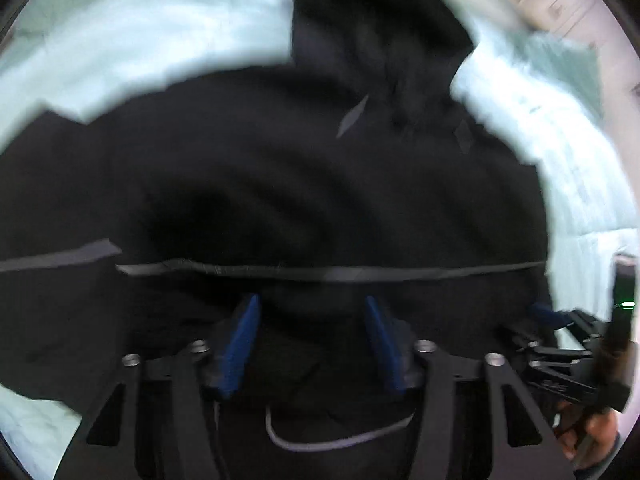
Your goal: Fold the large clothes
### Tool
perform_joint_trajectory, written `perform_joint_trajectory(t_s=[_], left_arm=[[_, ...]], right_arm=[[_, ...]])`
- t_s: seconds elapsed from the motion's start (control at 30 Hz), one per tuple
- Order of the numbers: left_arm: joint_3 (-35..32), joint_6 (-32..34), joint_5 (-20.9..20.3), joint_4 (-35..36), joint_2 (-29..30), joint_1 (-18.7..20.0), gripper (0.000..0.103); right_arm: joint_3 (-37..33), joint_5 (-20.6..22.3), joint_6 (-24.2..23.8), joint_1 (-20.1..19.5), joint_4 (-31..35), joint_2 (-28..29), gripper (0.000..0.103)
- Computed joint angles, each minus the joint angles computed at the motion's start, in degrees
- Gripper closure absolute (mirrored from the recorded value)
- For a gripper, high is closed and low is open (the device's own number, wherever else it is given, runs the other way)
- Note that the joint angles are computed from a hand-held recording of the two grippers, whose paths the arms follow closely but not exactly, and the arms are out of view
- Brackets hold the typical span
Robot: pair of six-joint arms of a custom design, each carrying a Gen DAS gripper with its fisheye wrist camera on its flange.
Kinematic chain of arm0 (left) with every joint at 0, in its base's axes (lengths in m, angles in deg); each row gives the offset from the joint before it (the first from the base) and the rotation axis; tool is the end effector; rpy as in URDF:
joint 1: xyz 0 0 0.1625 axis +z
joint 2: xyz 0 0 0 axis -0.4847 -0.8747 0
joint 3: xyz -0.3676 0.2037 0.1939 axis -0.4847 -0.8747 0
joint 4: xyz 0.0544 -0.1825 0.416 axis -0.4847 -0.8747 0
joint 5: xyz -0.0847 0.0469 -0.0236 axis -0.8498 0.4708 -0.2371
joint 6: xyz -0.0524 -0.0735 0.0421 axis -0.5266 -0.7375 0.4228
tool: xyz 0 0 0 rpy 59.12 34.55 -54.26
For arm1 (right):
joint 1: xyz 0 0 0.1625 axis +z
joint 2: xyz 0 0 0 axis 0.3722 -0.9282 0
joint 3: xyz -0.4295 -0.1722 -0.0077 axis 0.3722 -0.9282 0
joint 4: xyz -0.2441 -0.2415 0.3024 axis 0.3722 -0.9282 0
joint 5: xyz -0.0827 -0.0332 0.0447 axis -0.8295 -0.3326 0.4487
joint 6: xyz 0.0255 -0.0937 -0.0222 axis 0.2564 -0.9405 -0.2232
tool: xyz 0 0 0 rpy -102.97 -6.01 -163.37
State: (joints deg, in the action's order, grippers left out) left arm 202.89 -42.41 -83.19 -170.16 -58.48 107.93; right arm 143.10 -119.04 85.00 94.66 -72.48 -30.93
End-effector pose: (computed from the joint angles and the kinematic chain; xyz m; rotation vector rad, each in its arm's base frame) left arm 0.0833 -0.5482 0.3017 0.0273 2.5856 -0.3836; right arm 0.3447 -0.5460 -0.1064 0.3176 -2.3359 0.0920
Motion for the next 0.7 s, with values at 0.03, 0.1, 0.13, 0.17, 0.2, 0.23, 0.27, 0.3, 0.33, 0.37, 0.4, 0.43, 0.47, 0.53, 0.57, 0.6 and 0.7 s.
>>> perform_joint_trajectory(t_s=[0.03, 0.1, 0.13, 0.17, 0.2, 0.23, 0.27, 0.3, 0.33, 0.37, 0.4, 0.43, 0.47, 0.53, 0.57, 0.6, 0.7], left_arm=[[0.33, 0.59, -0.12, -2.02, 1.11, 1.03, 0.049], [-0.37, 0.2, -0.51, -2.53, 2.52, 2.01, 0.049], [-0.84, -0.31, 0.09, -1.76, 2.99, 1.87, 0.049], [-0.83, -0.26, 0.93, -1.86, 3.46, 1.66, 0.049], [-0.6, 0.04, 2.21, -2.1, 3.8, 1.15, 0.049], [-0.08, 0.67, 3.58, -2.82, 4.09, 0.67, 0.049], [0.66, 1.36, 4.91, -4.06, 4.3, 0.16, 0.049], [1.06, 1.48, 5.31, -4.86, 4.48, -0.07, 0.049], [1.44, 1.56, 5.3, -5.68, 4.37, -0.13, 0.049], [1.59, 1.44, 5.04, -6.01, 4.2, -0.1, 0.049], [1.68, 0.86, 4.87, -5.8, 3.85, -0.21, 0.049], [1.67, -0.39, 5.27, -4.46, 3.25, -0.58, 0.049], [1.34, -2.88, 5.9, -1.74, 2.26, -1.34, 0.052], [2.2, -3.32, 5.87, -1.83, -0.92, -3.35, 0.052], [3.69, -1.45, 6.74, -4.6, -3.06, -5.0, 0.05], [4.13, -0.76, 7.5, -4.96, -3.89, -5.74, 0.049], [4.17, -1.15, 8.5, -2.77, -4.57, -5.63, 0.049]], right_arm=[[0.4, -0.5, -0.3, -0.22, -0.32, 0.1, 0.028], [0.24, -0.77, -0.44, -0.63, -0.77, 0.68, 0.027], [-0.12, -0.83, -0.23, -0.72, -0.32, 0.95, 0.026], [-1.54, -1.19, -0.08, -0.68, 0.36, 2.14, 0.024], [-1.16, -1.82, -0.27, -0.57, 0.18, 2.07, 0.021], [-1.17, -2.39, -0.26, -0.27, 0.07, 2.36, 0.018], [-1.32, -3.39, -0.92, -0.22, -0.67, 2.93, 0.017], [-1.31, -3.82, -1.06, -0.19, -1.2, 3.17, 0.016], [-1.1, -3.96, -1.09, -0.2, -1.64, 3.16, 0.016], [-0.96, -4.08, -0.93, -0.15, -1.84, 3.08, 0.016], [0.04, -4.04, -0.3, 0.28, -1.97, 2.62, 0.016], [-0.08, -3.87, 0.27, 0.57, -1.54, 2.85, 0.015], [-0.64, -3.3, 1.61, 0.56, 1.29, 2.43, 0.015], [-2.01, -0.95, 6.38, 0.55, 8.32, 0.8, 0.015], [-2.36, 0.87, 6.68, 0.47, 8.34, 0.04, 0.015], [-1.34, 3.96, 6.31, 0.57, 5.95, -1.43, 0.015], [-0.63, 3.88, 5.18, 2.07, 4.56, -2.54, 0.015]])
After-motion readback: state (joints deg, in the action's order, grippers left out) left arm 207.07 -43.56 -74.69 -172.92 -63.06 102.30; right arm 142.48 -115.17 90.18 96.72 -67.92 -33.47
